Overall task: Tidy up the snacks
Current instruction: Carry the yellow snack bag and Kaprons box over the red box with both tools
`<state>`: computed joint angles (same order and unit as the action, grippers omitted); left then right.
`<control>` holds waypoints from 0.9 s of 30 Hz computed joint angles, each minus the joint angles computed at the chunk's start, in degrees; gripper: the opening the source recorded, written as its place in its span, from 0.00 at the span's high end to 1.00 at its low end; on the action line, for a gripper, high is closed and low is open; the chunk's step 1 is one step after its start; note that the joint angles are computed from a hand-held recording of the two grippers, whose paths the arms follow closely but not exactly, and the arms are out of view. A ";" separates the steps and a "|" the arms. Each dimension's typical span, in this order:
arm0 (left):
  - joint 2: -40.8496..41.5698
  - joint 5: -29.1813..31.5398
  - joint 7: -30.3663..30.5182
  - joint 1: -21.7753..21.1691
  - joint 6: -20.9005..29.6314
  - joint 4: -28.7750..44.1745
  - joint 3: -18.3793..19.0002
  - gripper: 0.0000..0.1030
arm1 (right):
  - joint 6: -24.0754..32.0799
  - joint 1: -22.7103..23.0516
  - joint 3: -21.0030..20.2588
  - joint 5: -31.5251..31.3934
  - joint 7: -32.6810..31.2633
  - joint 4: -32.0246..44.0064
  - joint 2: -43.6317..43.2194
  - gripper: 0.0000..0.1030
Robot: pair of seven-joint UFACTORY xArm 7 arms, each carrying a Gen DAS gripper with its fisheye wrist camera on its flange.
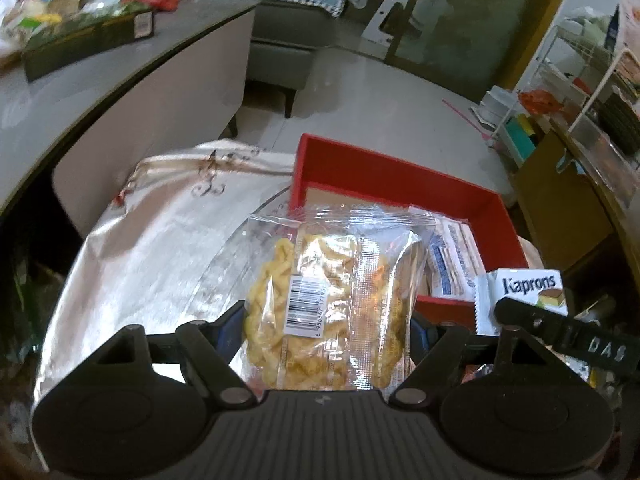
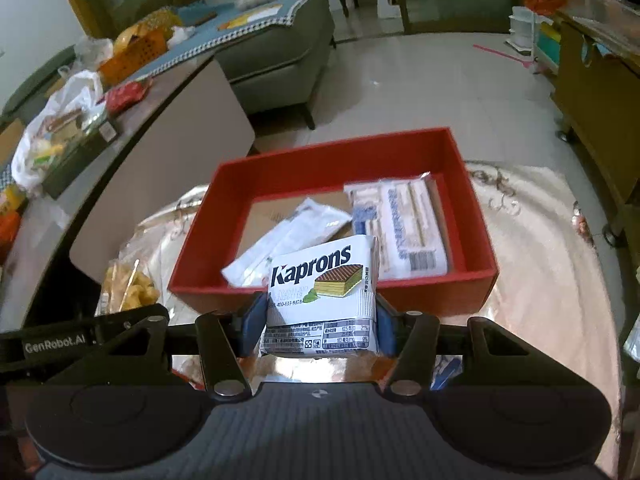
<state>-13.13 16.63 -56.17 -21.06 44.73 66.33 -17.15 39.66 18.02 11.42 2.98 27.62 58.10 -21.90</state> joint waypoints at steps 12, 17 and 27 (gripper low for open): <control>6.23 7.77 -1.73 -1.92 1.39 5.80 -0.30 0.32 | -2.49 -1.36 -1.52 0.66 -0.52 -0.17 0.72 0.39; 7.87 9.31 -2.22 -3.08 1.98 7.46 0.45 0.32 | -2.85 -1.74 -1.75 0.87 -0.61 0.12 1.26 0.39; 11.48 11.51 -2.92 -4.60 2.97 10.71 2.17 0.32 | -3.57 -2.24 -2.36 1.50 -1.01 0.84 2.79 0.39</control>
